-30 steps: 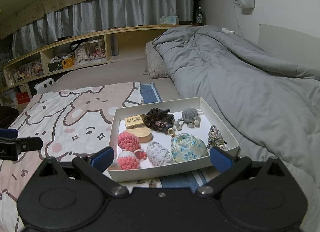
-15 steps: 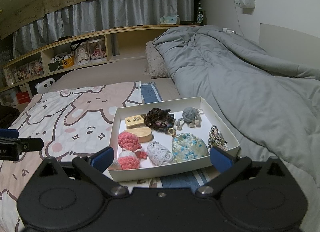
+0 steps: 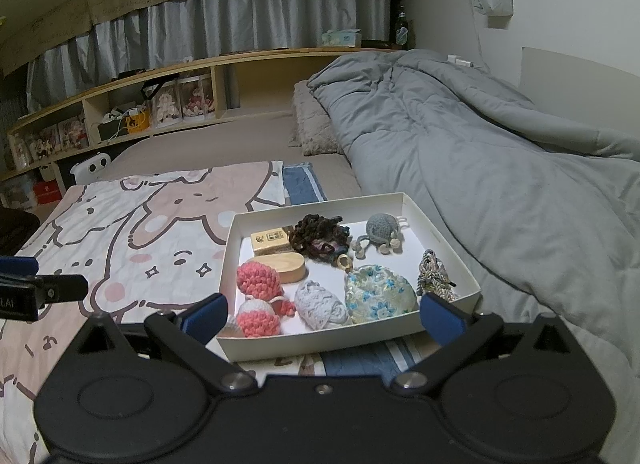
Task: Organize objects
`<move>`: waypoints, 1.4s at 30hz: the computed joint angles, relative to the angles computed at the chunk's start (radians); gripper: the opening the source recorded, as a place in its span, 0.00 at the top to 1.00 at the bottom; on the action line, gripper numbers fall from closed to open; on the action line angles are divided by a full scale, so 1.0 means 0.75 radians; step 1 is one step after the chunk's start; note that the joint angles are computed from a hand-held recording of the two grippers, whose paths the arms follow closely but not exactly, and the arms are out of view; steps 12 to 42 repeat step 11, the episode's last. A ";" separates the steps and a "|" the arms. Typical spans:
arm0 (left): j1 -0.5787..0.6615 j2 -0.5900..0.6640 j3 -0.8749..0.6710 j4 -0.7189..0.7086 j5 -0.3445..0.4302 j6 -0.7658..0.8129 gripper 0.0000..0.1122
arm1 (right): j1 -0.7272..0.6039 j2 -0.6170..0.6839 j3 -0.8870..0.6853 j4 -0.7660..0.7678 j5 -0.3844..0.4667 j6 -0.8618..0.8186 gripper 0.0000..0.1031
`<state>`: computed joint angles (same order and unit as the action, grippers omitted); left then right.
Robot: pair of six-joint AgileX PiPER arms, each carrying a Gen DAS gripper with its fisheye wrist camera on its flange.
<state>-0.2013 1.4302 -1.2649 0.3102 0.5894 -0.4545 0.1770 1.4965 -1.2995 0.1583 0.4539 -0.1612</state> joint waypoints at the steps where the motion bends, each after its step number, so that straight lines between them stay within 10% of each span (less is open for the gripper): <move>1: 0.000 0.000 0.000 0.000 0.000 0.000 0.08 | 0.000 -0.001 0.001 0.001 0.000 -0.001 0.00; 42: -0.012 0.002 0.013 0.004 -0.007 -0.017 0.08 | -0.001 0.001 -0.001 0.003 0.001 -0.002 0.00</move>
